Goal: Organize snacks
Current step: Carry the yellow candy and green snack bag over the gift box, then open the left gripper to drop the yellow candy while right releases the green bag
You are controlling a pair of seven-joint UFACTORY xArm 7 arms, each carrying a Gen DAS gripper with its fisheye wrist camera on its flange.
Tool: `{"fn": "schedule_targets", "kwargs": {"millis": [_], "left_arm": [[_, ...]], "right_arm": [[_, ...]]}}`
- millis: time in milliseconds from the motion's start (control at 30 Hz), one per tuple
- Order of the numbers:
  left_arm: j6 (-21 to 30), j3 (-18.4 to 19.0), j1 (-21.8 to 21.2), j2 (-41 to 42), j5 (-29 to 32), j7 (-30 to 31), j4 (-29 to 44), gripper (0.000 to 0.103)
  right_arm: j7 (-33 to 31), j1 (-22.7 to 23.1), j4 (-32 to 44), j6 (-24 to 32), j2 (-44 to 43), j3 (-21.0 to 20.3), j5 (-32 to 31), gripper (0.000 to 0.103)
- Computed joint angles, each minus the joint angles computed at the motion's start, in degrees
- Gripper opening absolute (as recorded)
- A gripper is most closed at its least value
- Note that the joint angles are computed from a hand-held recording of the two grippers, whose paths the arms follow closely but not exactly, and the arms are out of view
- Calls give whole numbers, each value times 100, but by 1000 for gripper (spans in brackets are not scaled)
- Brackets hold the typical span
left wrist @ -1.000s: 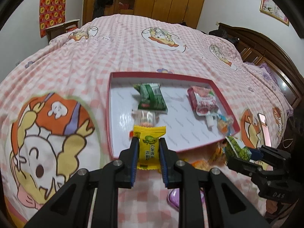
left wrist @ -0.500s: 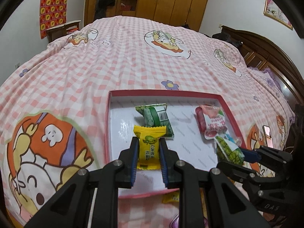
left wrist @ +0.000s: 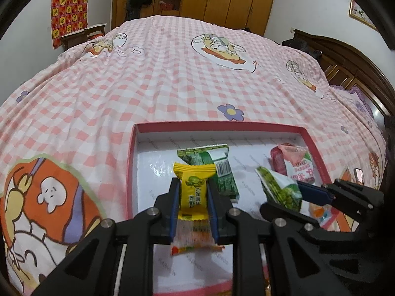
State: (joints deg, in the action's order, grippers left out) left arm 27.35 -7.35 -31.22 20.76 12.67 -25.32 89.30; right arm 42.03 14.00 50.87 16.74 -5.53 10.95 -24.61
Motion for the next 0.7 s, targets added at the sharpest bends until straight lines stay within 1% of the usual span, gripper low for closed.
{"fn": "schedule_targets", "kwargs": {"millis": [100, 200, 400, 500, 533, 700], "left_arm": [[26, 102, -86, 146, 201, -75, 167, 21], [35, 128, -112, 236, 270, -72, 294, 21], [52, 125, -117, 456, 183, -9, 556, 21], [91, 152, -146, 565, 164, 7, 700, 21], [105, 155, -149, 588, 149, 14, 732, 21], [59, 134, -115, 613, 26, 59, 722, 22]], "right_arm": [[174, -54, 185, 46, 200, -12, -294, 43], [211, -25, 315, 88, 352, -102, -376, 43], [232, 51, 463, 73, 569, -274, -427, 43], [517, 67, 504, 90, 609, -340, -828, 43], [542, 67, 513, 65, 633, -361, -865, 43], [554, 80, 545, -14, 693, -429, -882, 43]]}}
